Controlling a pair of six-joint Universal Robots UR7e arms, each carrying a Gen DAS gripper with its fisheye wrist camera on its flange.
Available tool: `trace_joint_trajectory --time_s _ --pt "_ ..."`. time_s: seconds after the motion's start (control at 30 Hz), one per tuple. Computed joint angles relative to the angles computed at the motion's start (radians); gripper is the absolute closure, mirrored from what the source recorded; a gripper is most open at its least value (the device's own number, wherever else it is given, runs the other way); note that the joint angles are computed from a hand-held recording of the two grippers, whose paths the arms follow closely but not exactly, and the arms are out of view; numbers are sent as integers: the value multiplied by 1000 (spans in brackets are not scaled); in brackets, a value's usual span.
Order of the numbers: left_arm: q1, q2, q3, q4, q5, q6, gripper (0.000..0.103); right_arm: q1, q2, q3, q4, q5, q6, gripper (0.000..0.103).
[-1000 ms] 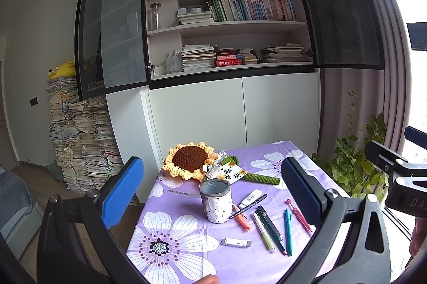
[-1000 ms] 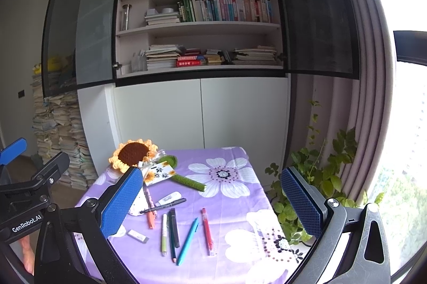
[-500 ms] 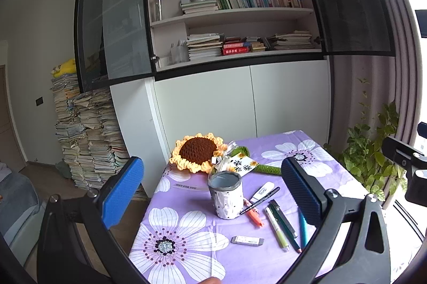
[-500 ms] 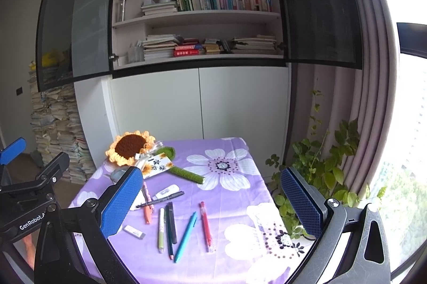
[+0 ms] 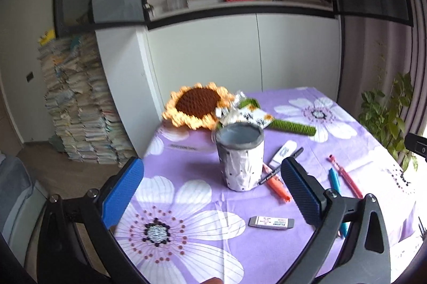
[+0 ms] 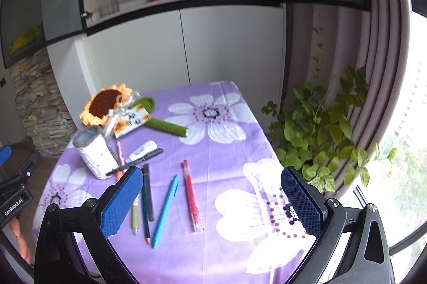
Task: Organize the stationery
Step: 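Grasp the white-and-grey pen cup rim with the left gripper, then close the right gripper on the red gel pen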
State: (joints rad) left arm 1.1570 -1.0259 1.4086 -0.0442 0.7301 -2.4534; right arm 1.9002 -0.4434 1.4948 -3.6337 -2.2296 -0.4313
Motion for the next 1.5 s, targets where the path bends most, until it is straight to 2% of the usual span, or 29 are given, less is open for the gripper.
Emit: trace_joint_trajectory --time_s 0.17,0.33,0.57,0.7,0.8,0.87,0.93,1.0,1.03,1.23,1.4,1.5 --pt "59 126 -191 168 37 -84 1 -24 45 -85 77 -36 -10 0" --pt "97 236 -361 265 62 -104 1 -52 72 -156 172 -36 38 0" --pt "118 321 -496 333 81 -99 1 -78 111 -258 344 -18 82 0" --pt "119 333 -511 325 86 -71 1 -78 148 -334 409 -33 59 4" --pt "122 335 -516 319 97 -64 2 -75 169 -388 483 -32 56 20" --pt "127 338 -531 344 121 -81 5 -79 175 -419 568 -19 73 46" --pt "132 344 -550 384 151 -105 15 -85 172 -440 664 15 106 60" --pt "138 350 -571 435 194 -133 31 -90 175 -462 736 42 125 62" --pt "140 353 -579 452 209 -141 34 -90 181 -475 757 44 127 62" --pt "143 335 -561 465 239 -147 34 -85 207 -547 841 27 120 62" --pt "140 259 -432 337 202 -47 34 -82 245 -628 936 24 133 62" --pt "147 232 -397 336 207 -38 34 -82 262 -660 963 20 138 66"
